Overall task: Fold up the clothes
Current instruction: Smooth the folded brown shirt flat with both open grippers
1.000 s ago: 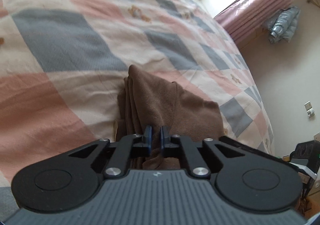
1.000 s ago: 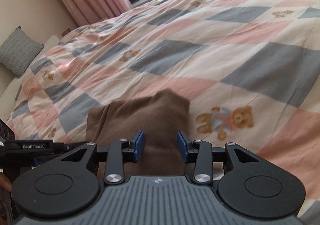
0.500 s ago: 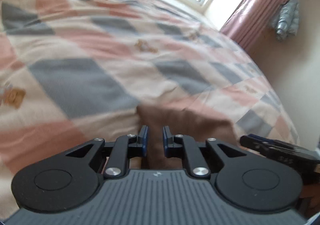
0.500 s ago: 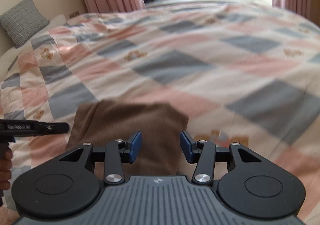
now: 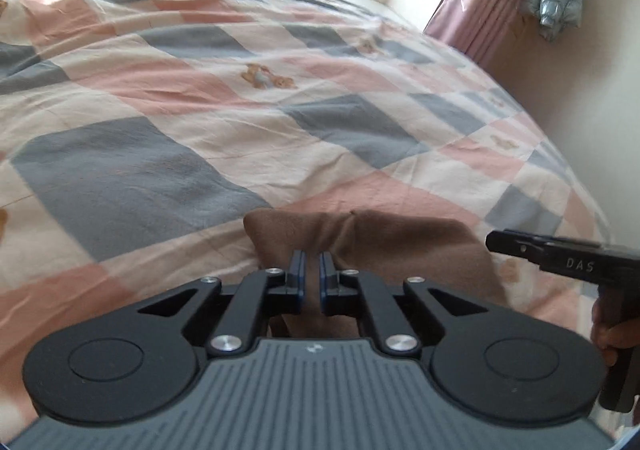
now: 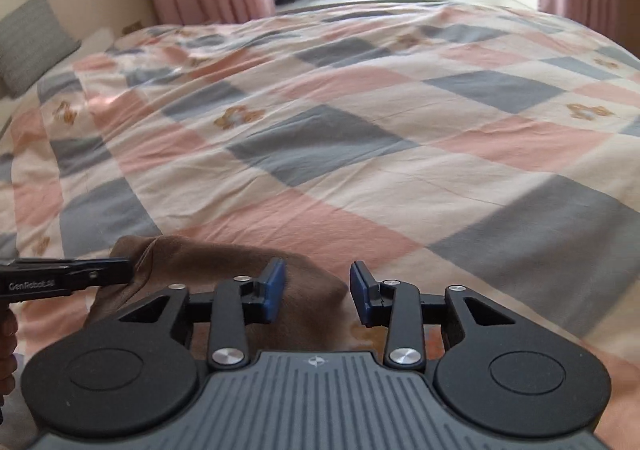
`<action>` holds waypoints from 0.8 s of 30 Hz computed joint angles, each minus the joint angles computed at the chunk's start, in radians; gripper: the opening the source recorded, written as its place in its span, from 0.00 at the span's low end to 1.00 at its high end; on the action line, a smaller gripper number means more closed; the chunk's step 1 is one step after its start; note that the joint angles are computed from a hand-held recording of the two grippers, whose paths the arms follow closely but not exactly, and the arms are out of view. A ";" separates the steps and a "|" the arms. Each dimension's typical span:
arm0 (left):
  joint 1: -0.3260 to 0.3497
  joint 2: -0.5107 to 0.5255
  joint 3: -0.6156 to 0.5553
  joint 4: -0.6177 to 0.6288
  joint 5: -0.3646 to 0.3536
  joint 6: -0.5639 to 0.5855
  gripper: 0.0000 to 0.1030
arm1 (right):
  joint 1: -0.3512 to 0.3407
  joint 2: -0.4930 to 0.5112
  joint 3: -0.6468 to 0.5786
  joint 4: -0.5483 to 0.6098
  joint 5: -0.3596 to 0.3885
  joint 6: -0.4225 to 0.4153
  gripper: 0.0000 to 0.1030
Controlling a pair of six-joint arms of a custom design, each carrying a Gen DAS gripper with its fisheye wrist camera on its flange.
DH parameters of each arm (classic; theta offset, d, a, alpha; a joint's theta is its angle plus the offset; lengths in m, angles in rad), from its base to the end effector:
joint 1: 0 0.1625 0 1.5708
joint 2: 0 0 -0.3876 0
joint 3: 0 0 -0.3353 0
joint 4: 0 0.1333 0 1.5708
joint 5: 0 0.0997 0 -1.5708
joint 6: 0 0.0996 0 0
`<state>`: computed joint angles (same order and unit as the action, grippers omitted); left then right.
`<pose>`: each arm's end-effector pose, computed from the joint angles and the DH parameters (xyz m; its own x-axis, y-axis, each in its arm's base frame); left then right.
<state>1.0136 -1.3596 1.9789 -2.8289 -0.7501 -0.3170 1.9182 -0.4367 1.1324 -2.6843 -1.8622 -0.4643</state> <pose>-0.0761 -0.5120 0.3518 -0.9013 -0.2217 -0.3722 0.1511 0.6444 -0.7496 0.3498 -0.6587 0.0648 -0.7014 -0.5784 0.4165 -0.6993 0.6715 -0.2452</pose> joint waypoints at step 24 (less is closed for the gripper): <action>-0.258 -0.222 0.215 0.497 0.025 -0.443 0.02 | 0.106 -0.298 0.541 -0.097 -0.170 0.096 0.23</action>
<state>0.7555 -1.5813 2.1940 -2.3317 -0.7253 -0.7599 2.0246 -0.7349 1.6729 -2.7815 -2.0320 -0.3687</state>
